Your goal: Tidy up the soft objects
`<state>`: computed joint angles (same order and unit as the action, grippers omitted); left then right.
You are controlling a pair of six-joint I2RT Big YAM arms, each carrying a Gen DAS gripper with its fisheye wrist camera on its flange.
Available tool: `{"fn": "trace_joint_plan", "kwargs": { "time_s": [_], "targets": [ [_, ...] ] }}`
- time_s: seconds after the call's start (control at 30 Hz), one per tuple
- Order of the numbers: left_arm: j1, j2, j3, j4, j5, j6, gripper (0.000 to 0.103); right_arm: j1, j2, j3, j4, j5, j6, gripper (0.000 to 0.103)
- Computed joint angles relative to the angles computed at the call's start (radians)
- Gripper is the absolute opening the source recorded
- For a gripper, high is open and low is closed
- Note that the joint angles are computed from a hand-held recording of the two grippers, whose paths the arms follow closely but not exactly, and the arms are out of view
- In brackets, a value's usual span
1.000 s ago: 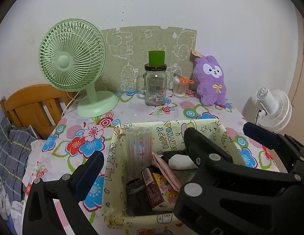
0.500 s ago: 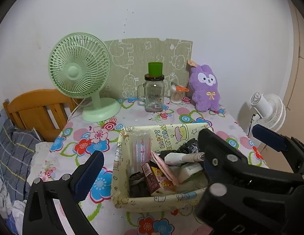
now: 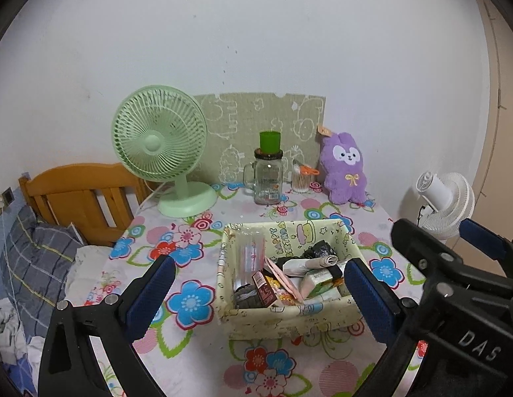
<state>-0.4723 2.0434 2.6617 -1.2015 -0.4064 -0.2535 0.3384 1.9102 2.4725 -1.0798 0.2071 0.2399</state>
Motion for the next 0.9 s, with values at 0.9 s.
{"fn": "trace_joint_plan", "kwargs": {
  "time_s": [0.9],
  "targets": [
    [-0.051,-0.398,-0.56,0.268,-0.083,-0.012,0.103,0.052,-0.337,-0.412,0.16,0.157,0.02,0.101]
  ]
}}
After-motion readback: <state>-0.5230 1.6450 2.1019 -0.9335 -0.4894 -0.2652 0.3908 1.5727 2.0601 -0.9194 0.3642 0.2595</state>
